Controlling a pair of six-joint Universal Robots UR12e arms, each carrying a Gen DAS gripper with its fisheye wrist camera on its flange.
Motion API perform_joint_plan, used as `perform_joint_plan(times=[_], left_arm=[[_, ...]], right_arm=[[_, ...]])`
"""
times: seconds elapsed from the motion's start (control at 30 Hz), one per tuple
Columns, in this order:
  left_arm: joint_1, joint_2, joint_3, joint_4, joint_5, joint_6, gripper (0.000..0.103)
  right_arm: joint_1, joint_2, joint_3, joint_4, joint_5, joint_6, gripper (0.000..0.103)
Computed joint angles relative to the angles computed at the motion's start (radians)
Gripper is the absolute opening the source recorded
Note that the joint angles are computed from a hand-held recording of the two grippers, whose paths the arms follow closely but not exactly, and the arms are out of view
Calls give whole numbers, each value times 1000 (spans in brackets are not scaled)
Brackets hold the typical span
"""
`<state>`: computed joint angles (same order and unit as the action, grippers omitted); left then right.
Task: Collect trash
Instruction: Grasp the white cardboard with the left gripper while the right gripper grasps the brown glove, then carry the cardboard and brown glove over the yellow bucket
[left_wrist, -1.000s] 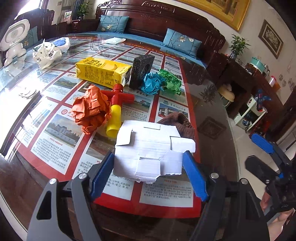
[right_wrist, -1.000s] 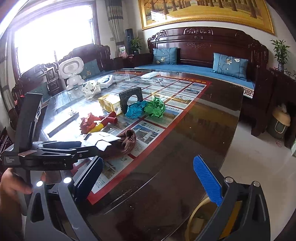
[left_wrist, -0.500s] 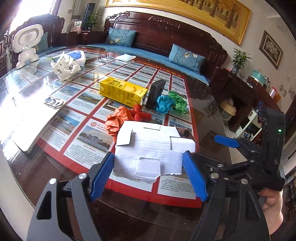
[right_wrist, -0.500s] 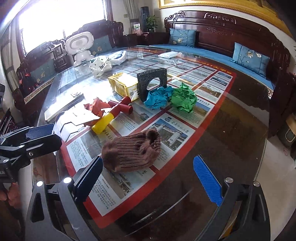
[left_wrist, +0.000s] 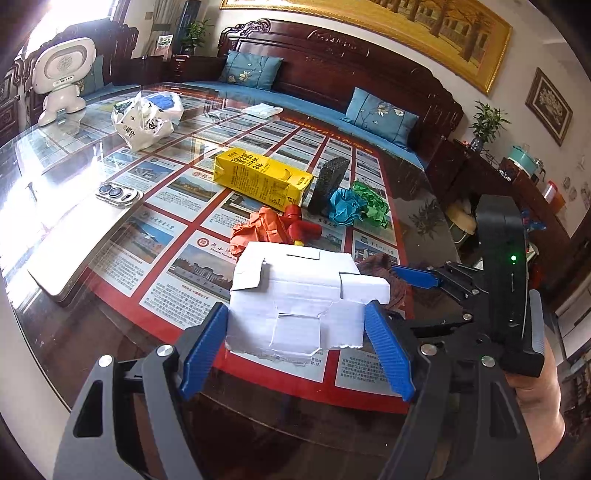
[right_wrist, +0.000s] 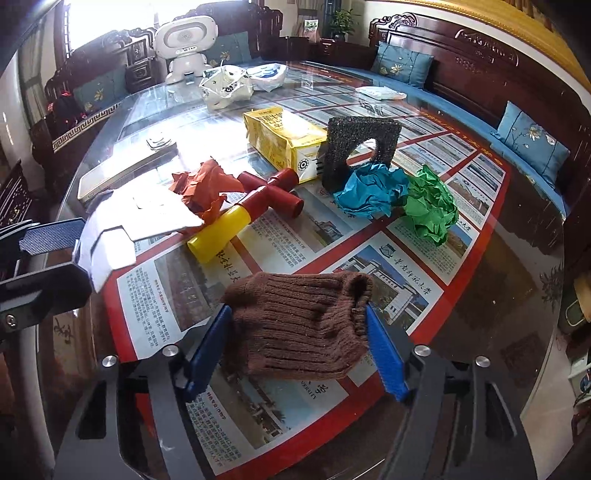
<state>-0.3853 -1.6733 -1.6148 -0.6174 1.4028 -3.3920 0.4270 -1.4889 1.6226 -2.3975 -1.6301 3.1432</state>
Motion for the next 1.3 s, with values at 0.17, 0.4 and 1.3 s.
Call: perform_joint_plan(times=[0.17, 0.4, 1.3], left_arm=[[-5, -10, 8, -18, -1, 5, 76], [-17, -14, 19, -30, -7, 19, 76], [-215, -169, 247, -170, -180, 200, 76]], right_arm=[[-8, -14, 12, -9, 43, -37, 26], [-26, -78, 77, -62, 65, -31, 20], [-233, -440, 372, -56, 74, 65, 18]])
